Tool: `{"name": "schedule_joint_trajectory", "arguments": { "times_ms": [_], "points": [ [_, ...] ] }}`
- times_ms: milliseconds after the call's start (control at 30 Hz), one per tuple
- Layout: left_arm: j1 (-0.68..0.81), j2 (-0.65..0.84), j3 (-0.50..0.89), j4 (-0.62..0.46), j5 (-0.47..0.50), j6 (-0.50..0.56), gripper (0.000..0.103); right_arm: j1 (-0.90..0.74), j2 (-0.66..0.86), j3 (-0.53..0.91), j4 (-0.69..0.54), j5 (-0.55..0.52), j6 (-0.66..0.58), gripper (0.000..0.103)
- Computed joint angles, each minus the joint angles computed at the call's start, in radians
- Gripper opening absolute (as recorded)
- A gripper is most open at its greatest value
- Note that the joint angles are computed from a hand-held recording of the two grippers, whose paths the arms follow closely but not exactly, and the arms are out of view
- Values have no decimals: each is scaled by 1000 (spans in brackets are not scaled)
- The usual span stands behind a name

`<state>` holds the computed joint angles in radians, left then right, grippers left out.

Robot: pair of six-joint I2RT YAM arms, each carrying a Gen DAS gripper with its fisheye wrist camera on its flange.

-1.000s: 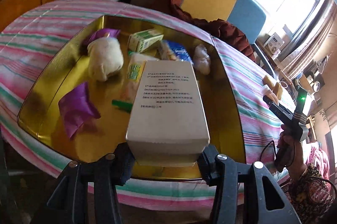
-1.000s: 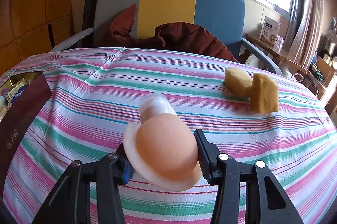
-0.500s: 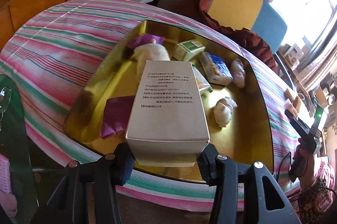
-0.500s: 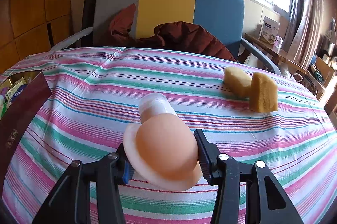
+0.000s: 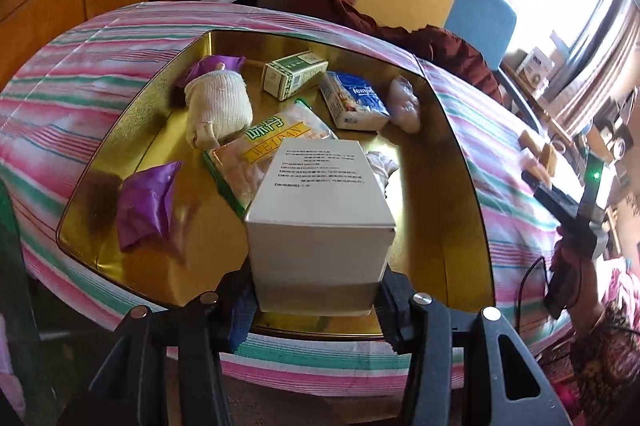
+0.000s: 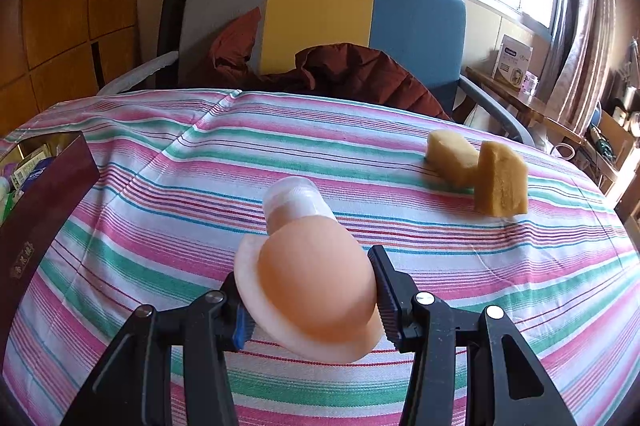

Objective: Organize objects
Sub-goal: 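Lower the white box into the gold tray and open the left tool, then lower the peach cup into the gold tray and open the right tool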

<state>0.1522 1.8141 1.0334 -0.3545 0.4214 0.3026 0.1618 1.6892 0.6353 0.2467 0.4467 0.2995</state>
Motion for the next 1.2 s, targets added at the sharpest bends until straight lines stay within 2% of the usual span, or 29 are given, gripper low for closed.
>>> {"name": "schedule_joint_trajectory", "arguments": {
  "times_ms": [133,300,433,533,600,667,767,833,900,1067,1200],
  "points": [
    [-1,-2,8,3,-65,-11,54,-5,1,2,-3,-9,7,51],
    [39,-7,5,46,-88,-83,74,-4,-3,-2,-2,-5,9,51],
    [80,-12,-1,72,23,-107,74,1,-22,-15,8,-6,5,51],
    [46,6,3,83,-55,-82,75,17,-57,-26,-4,-25,18,51],
    [54,24,14,90,-24,-92,76,39,-89,-38,-16,-47,53,51],
    [51,27,27,92,-45,-100,76,72,-120,-47,-25,-81,98,51],
    [29,18,3,178,-141,-117,76,154,-149,-24,-44,-115,143,51],
    [30,29,20,178,-173,-153,76,217,-157,8,-51,-122,152,51],
    [45,35,31,175,-148,-190,73,277,-145,65,-64,-136,146,51],
    [96,-20,-18,194,48,-261,74,388,-13,274,-140,-202,96,51],
    [84,-87,-83,228,118,-259,74,427,118,452,-237,-237,47,51]
  ]
}}
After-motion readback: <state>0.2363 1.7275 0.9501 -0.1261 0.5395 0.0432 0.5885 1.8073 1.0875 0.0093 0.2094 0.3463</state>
